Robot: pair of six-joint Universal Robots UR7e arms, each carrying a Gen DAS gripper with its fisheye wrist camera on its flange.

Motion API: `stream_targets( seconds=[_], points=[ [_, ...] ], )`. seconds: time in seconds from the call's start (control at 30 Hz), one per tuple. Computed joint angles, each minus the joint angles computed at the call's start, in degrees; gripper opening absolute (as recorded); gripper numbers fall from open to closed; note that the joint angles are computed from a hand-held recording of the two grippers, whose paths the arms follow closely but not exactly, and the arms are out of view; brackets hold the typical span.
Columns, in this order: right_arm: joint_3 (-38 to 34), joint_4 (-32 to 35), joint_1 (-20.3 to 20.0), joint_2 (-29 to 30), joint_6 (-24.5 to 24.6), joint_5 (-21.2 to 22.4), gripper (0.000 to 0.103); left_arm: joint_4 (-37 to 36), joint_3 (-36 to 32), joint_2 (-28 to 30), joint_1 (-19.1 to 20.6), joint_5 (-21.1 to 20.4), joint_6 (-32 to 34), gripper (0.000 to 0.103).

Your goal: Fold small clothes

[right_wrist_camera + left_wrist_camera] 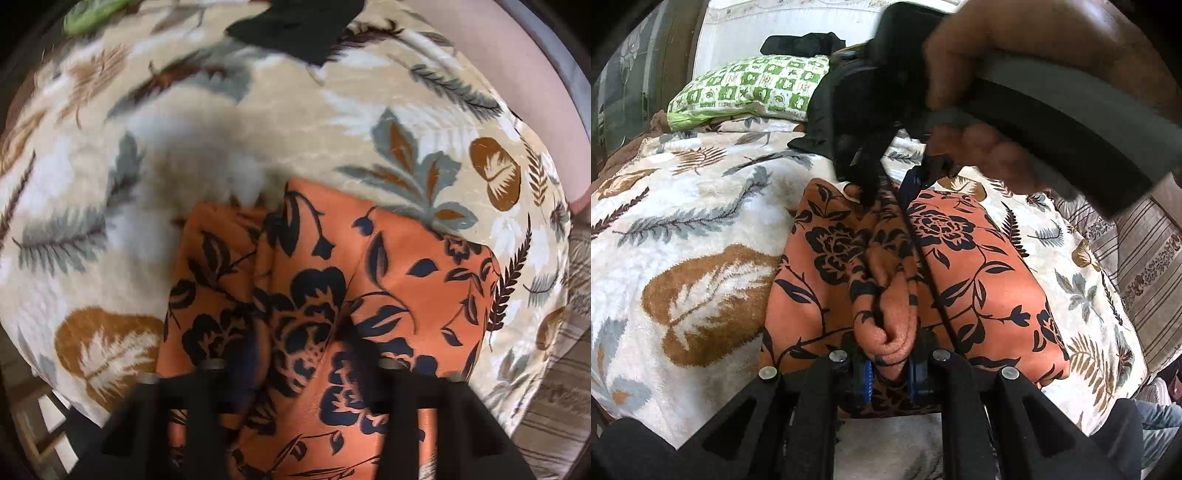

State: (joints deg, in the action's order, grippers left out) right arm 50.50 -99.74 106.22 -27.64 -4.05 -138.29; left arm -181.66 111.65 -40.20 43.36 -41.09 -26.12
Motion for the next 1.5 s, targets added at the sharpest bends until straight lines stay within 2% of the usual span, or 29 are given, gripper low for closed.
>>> stream_targets(
  seconds=[0.1,0.2,0.27,0.33,0.4,0.47,0.5,0.53,0.57,0.63,0.7,0.8,0.9,1.0,1.07,1.17,1.2,1.23,1.37,1.5],
  points=[
    [4.2,-6.7,-1.0,-4.0,-1.3,5.2,0.022,-2.6,0.7,0.2,-1.3,2.3,3.1,0.014],
    [10.1,-15.5,-1.3,-9.0,-3.5,11.2,0.020,-6.6,2.0,-0.2,-3.6,5.3,6.7,0.014],
    [13.5,-18.9,-0.8,-12.0,-5.0,14.9,0.020,-8.7,4.0,-1.3,-5.1,6.8,7.6,0.014],
    [14.6,-19.7,-0.2,-12.8,-5.6,17.3,0.020,-9.2,6.0,-2.2,-5.8,7.1,6.5,0.014],
    [15.6,-20.9,0.3,-12.4,-5.8,18.7,0.020,-5.2,6.9,-3.4,-4.3,5.8,0.9,0.014],
    [15.6,-23.1,-0.7,-10.3,-8.8,21.6,0.024,1.3,6.8,-5.3,-0.6,0.9,-7.1,0.016],
    [15.6,-23.4,-1.2,-9.4,-9.4,21.1,0.031,2.9,6.9,-6.3,1.6,-2.9,-10.0,0.017],
    [15.5,-22.7,-1.9,-8.4,-8.1,21.0,0.036,2.1,7.5,-6.8,2.8,-5.0,-11.3,0.021],
    [16.6,-22.4,-2.8,-8.7,-7.1,23.2,0.037,0.4,8.2,-7.3,3.7,-7.1,-11.9,0.023],
    [19.9,-25.6,-3.9,-10.6,-9.2,27.5,0.056,-2.2,8.9,-7.6,3.8,-8.1,-10.9,0.025],
    [20.9,-26.0,-4.1,-11.8,-10.1,29.0,0.060,-2.7,9.0,-7.6,4.3,-9.8,-12.0,0.025],
    [21.3,-26.9,-4.0,-13.5,-9.4,30.4,0.061,-4.7,9.4,-7.8,5.3,-12.0,-13.2,0.025],
    [20.4,-22.7,-5.0,-14.3,-7.1,36.2,0.063,-6.6,10.2,-8.0,5.7,-12.8,-14.6,0.025],
    [16.6,-11.8,-7.2,-11.3,-4.3,43.8,0.072,-5.6,10.1,-7.9,5.7,-12.1,-14.6,0.025],
    [17.3,-13.6,-8.3,-10.1,-3.0,44.1,0.073,-4.9,10.2,-8.3,5.4,-11.5,-15.0,0.027],
    [19.5,-18.2,-10.3,-10.9,-0.3,50.6,0.073,-4.3,11.6,-9.7,4.4,-10.6,-15.1,0.033],
    [19.3,-17.6,-10.4,-11.3,-0.5,52.1,0.073,-2.7,11.9,-10.3,3.6,-9.2,-15.6,0.037],
    [19.2,-17.2,-10.4,-11.7,-1.2,52.5,0.073,-0.3,12.3,-11.2,2.1,-6.2,-17.1,0.046],
    [24.7,-19.6,-11.2,-18.3,-4.7,56.0,0.073,-0.5,14.0,-13.4,-1.0,-1.9,-16.8,0.048],
    [33.2,-21.9,-13.9,-27.3,-8.3,57.7,0.073,-0.2,11.8,-13.7,-1.0,-2.2,-12.8,0.052]
  ],
)
